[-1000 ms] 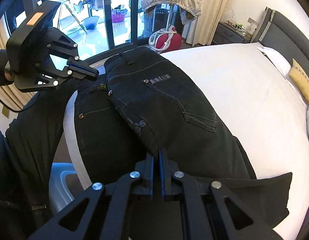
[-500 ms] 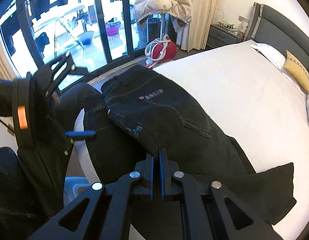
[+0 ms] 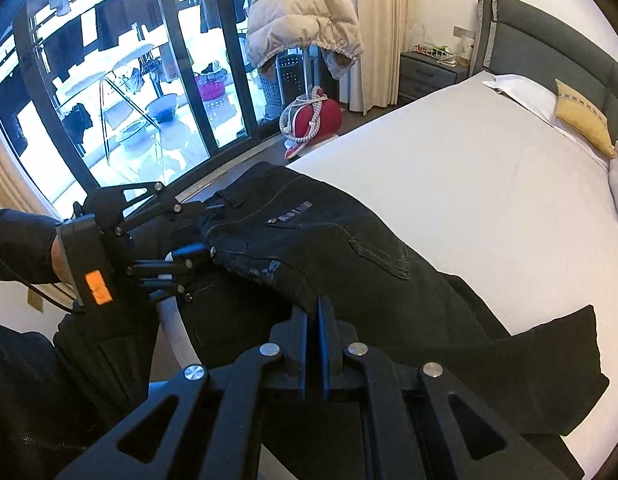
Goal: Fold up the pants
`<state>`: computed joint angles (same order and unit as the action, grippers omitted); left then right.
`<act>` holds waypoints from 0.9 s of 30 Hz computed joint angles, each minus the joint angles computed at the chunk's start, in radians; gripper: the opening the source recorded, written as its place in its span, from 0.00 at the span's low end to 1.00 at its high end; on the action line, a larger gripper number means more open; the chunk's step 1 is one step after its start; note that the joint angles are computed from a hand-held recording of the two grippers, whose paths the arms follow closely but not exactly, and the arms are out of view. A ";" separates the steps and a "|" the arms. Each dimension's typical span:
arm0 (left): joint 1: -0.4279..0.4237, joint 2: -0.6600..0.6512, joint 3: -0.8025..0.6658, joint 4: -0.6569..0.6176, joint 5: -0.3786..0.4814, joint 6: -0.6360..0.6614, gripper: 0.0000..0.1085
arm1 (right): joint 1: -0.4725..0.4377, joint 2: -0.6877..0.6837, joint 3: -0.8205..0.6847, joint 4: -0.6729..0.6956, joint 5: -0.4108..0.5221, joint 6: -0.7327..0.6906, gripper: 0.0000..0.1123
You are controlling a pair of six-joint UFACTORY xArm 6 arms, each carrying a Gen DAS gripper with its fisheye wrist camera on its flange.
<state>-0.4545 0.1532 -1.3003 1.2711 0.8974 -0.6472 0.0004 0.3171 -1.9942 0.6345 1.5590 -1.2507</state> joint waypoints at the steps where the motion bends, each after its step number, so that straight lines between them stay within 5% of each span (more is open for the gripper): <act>1: 0.000 -0.007 0.005 -0.008 -0.010 -0.008 0.08 | 0.000 -0.002 0.005 -0.002 0.000 -0.003 0.06; 6: 0.046 -0.054 0.044 -0.091 -0.115 0.013 0.04 | 0.015 -0.067 0.117 -0.051 -0.058 -0.078 0.06; 11: 0.077 -0.103 0.114 -0.189 -0.217 0.165 0.04 | 0.049 -0.204 0.354 -0.152 -0.198 -0.222 0.06; 18: 0.069 -0.150 0.174 -0.341 -0.244 0.359 0.04 | 0.109 -0.383 0.675 -0.251 -0.426 -0.363 0.06; 27: 0.059 -0.197 0.224 -0.398 -0.242 0.444 0.04 | 0.116 -0.469 0.801 -0.274 -0.511 -0.422 0.06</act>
